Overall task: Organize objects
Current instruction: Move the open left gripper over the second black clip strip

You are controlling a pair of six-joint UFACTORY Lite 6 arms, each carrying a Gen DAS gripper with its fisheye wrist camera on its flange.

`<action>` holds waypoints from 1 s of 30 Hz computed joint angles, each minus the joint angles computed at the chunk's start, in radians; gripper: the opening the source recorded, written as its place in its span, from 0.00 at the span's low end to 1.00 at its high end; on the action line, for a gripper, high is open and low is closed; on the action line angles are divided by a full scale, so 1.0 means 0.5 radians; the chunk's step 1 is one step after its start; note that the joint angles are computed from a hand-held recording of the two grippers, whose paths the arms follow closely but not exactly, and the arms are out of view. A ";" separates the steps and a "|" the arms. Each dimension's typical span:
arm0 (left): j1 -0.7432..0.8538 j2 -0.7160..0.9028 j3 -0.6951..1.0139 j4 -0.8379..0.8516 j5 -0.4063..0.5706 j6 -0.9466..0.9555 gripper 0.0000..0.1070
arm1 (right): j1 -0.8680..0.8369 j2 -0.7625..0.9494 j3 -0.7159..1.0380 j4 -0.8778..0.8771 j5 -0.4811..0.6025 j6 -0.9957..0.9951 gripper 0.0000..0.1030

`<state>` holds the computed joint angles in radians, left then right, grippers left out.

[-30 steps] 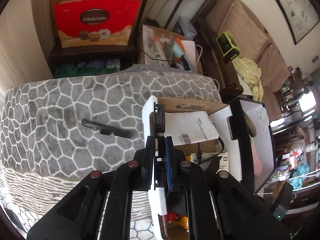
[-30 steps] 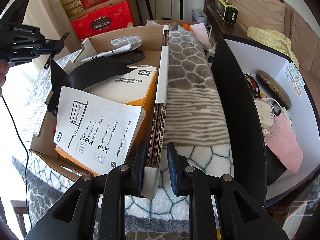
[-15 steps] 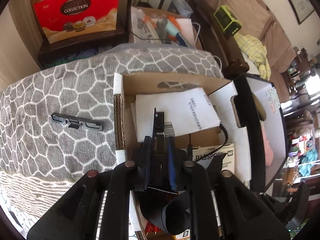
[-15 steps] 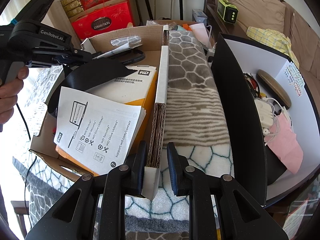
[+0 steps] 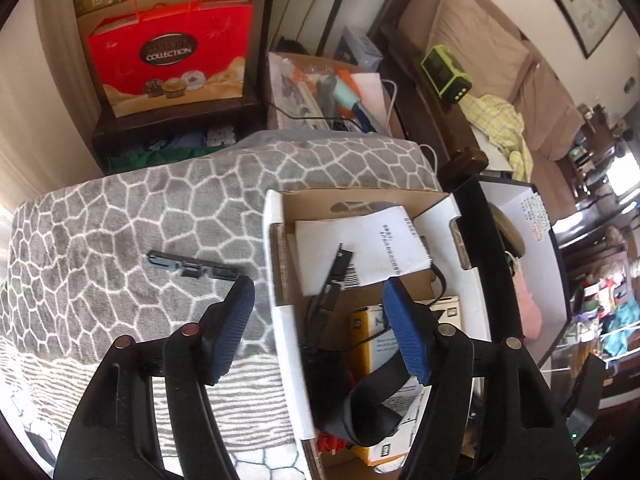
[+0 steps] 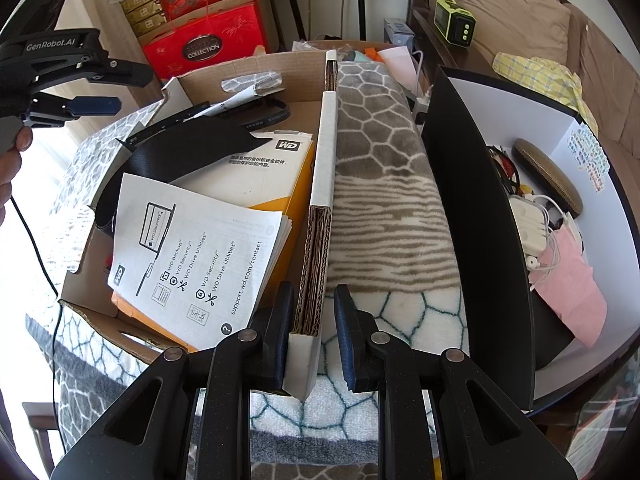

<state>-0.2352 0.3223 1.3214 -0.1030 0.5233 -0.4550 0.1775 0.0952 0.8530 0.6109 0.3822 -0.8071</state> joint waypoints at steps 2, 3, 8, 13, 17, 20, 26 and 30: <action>0.049 -0.030 -0.050 0.004 -0.001 0.003 0.60 | 0.000 -0.002 -0.002 0.000 -0.002 -0.003 0.18; 0.074 -0.046 -0.082 -0.006 -0.007 0.018 0.61 | -0.001 0.000 0.000 0.003 -0.001 -0.004 0.18; 0.222 -0.100 -0.265 -0.029 -0.058 0.060 0.61 | 0.002 0.005 0.006 0.003 0.003 0.000 0.18; 0.369 -0.008 -0.358 -0.230 -0.122 0.237 0.61 | 0.004 0.006 0.006 0.005 0.002 0.002 0.18; 0.512 0.109 -0.402 -0.670 -0.185 0.560 0.56 | 0.010 0.005 0.006 -0.022 -0.002 0.023 0.18; 0.579 0.179 -0.410 -0.960 -0.226 0.786 0.55 | 0.015 0.007 0.006 -0.023 -0.005 0.028 0.18; 0.587 0.301 -0.289 -0.859 -0.262 0.631 0.53 | 0.031 0.024 0.025 -0.076 -0.006 0.087 0.19; 0.532 0.410 -0.124 -0.514 -0.259 0.264 0.53 | 0.036 0.042 0.041 -0.111 -0.012 0.121 0.19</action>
